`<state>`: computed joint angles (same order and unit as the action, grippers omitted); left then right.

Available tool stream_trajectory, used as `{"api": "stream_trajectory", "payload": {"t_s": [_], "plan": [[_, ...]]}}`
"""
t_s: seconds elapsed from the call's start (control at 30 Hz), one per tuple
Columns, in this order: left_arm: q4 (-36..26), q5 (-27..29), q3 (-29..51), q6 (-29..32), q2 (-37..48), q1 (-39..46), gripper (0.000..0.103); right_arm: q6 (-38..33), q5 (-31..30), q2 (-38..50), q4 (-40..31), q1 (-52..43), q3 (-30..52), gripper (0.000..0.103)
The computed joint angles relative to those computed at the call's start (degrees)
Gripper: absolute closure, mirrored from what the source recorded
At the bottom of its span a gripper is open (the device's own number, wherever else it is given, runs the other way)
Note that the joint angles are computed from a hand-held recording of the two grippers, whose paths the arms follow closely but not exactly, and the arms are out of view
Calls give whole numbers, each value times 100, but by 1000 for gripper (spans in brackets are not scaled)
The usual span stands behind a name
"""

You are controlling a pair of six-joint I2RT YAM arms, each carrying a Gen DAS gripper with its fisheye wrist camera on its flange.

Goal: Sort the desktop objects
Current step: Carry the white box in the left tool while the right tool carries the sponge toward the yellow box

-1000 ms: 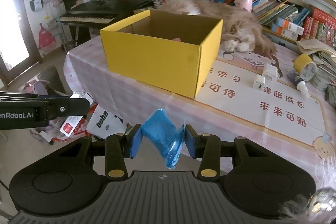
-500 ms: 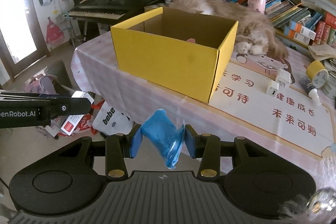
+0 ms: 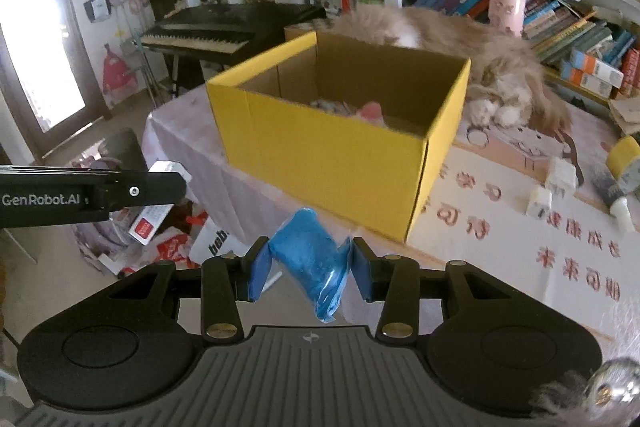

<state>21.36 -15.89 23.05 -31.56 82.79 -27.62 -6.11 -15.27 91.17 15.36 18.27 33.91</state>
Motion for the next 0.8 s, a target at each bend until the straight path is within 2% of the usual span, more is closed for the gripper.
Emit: {"api": "stream_trajectory", "payload": {"t_s": [0.47,0.8], "plan": [[-103,32,1900,730,1351,411,75,-6,-872,870,-144,-832,1724,63],[-627,-160,3278,1068,2448,595,75,-221,-1181,1968,-508,-1107,3254,63]]}}
